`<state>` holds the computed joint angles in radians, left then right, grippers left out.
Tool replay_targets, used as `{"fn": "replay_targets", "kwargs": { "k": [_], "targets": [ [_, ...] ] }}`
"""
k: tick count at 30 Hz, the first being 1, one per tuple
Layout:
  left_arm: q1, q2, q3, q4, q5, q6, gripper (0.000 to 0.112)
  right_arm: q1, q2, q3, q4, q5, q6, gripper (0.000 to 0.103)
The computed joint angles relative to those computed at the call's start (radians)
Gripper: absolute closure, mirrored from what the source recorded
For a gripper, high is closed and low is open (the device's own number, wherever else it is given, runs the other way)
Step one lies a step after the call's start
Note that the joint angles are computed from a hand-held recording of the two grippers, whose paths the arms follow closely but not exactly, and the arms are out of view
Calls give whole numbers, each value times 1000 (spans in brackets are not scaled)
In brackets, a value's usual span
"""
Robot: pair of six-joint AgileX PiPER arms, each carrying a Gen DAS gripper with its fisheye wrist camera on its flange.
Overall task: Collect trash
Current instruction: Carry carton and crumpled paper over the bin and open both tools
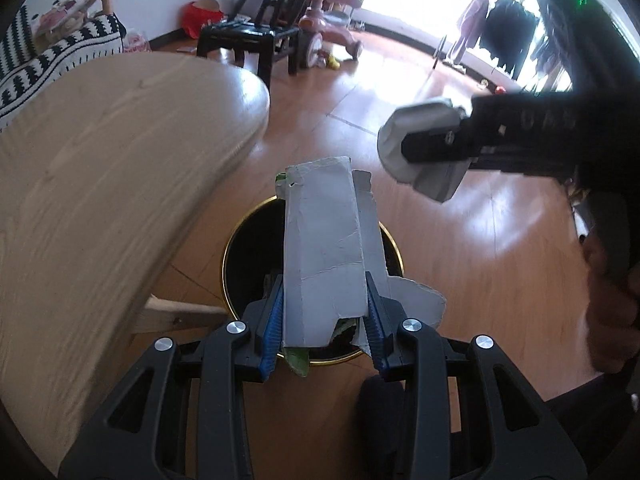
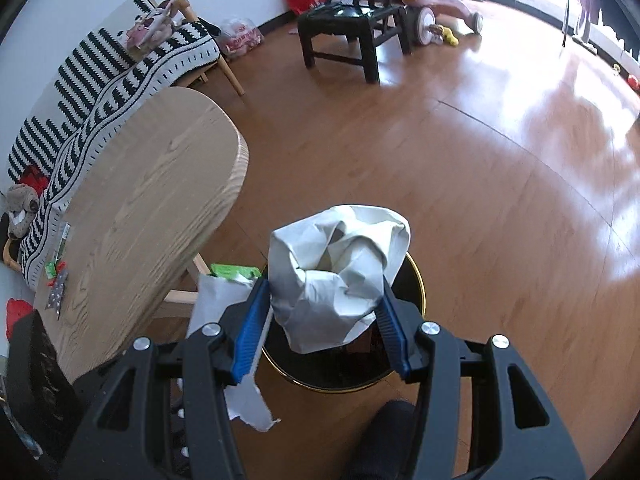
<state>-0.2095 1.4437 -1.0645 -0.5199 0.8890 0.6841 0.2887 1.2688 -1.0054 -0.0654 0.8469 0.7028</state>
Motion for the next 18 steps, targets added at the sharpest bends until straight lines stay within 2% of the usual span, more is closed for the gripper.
{"fn": "replay_targets", "kwargs": {
  "k": [18],
  "targets": [
    [-17,13,-5,18,-4,-29,75,-22,16,-6,29,-9,-33,50]
  ]
}}
